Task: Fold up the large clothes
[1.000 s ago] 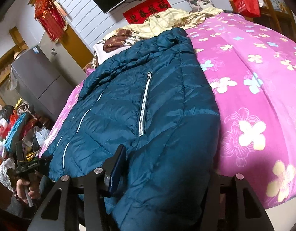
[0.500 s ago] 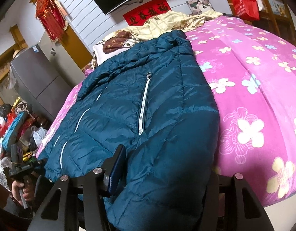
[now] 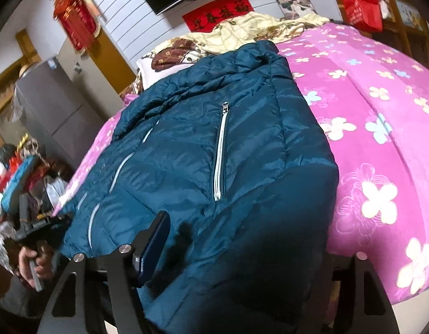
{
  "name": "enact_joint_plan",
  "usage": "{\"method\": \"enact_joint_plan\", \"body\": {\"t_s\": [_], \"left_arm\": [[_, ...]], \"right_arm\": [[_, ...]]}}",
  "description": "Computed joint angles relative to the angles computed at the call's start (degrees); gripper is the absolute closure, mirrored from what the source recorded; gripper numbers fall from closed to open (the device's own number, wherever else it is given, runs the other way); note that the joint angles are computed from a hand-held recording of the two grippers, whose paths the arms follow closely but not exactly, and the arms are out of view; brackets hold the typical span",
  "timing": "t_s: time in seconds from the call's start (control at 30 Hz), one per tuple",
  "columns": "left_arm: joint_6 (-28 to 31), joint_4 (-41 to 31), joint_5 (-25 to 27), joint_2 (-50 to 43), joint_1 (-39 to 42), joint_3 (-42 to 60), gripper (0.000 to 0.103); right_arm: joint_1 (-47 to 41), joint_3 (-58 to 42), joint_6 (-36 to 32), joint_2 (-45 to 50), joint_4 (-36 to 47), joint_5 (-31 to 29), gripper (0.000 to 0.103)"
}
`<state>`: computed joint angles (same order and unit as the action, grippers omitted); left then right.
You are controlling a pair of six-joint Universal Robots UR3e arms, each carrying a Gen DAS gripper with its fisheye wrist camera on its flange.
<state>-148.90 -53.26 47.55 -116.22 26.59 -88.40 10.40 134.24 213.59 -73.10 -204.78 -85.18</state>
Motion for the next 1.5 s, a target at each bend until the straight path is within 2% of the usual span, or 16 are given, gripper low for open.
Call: {"method": "enact_joint_plan", "body": {"t_s": [0.1, 0.13, 0.17, 0.23, 0.33, 0.5, 0.57, 0.7, 0.87, 1.03, 1.2, 1.27, 1.33, 1.4, 1.5], "left_arm": [[-0.01, 1.66, 0.86, 1.06, -0.16, -1.66, 0.062], [-0.41, 2.37, 2.27, 1.59, -0.38, -2.23, 0.079], [-0.48, 2.43, 2.56, 2.05, -0.2, -2.78, 0.087], [-0.15, 2.22, 0.83, 3.31, 1.23, -4.31, 0.092], [0.63, 2.76, 0.35, 6.32, 2.26, -6.75, 0.094], [5.31, 0.32, -3.13, 13.42, 5.96, -11.3, 0.095], [8.42, -5.56, -6.92, 16.41, 9.45, -11.7, 0.095], [14.26, -17.55, -12.33, 21.01, 15.53, -11.19, 0.095], [26.54, -32.56, -17.53, 29.47, 23.28, -12.36, 0.095], [38.85, -51.19, -21.4, 34.05, 29.48, -9.83, 0.095], [46.98, -64.67, -23.28, 35.17, 32.66, -4.82, 0.095], [48.34, -67.2, -24.33, 35.64, 33.08, -3.38, 0.095], [44.91, -63.38, -25.15, 36.38, 32.12, -3.87, 0.095], [35.56, -52.28, -25.31, 36.57, 29.51, -5.71, 0.095], [19.37, -29.48, -24.86, 36.96, 25.12, -10.15, 0.095]], "right_arm": [[-0.12, -0.69, 0.84, 0.05, 0.6, -0.5, 0.057], [0.47, -1.13, 0.36, -0.35, 1.31, -1.51, 0.067], [1.45, -1.64, -0.09, -1.0, 2.39, -3.37, 0.075], [2.87, -1.28, -0.73, -2.27, 2.16, -5.68, 0.082], [6.14, -0.6, -1.29, -5.11, 2.3, -9.99, 0.087], [14.38, -3.2, -0.17, -8.35, 7.65, -21.85, 0.089], [17.93, -4.27, 0.42, -10.05, 10.01, -26.85, 0.089], [23.44, -5.17, 1.76, -13.49, 13.01, -32.87, 0.089], [31.99, -6.42, 3.28, -17.92, 16.87, -40.67, 0.089], [40.33, -8.37, 5.92, -19.47, 19.17, -49.27, 0.089], [46.18, -11.36, 7.15, -19.34, 20.6, -55.32, 0.089], [47.1, -12.24, 6.6, -19.34, 20.46, -56.54, 0.089], [47.55, -13.14, 5.59, -19.21, 20.13, -57.49, 0.089], [46.55, -13.17, 4.97, -19.76, 20.31, -56.76, 0.089], [42.81, -13.74, 4.9, -21.3, 22.6, -53.61, 0.089]]}}
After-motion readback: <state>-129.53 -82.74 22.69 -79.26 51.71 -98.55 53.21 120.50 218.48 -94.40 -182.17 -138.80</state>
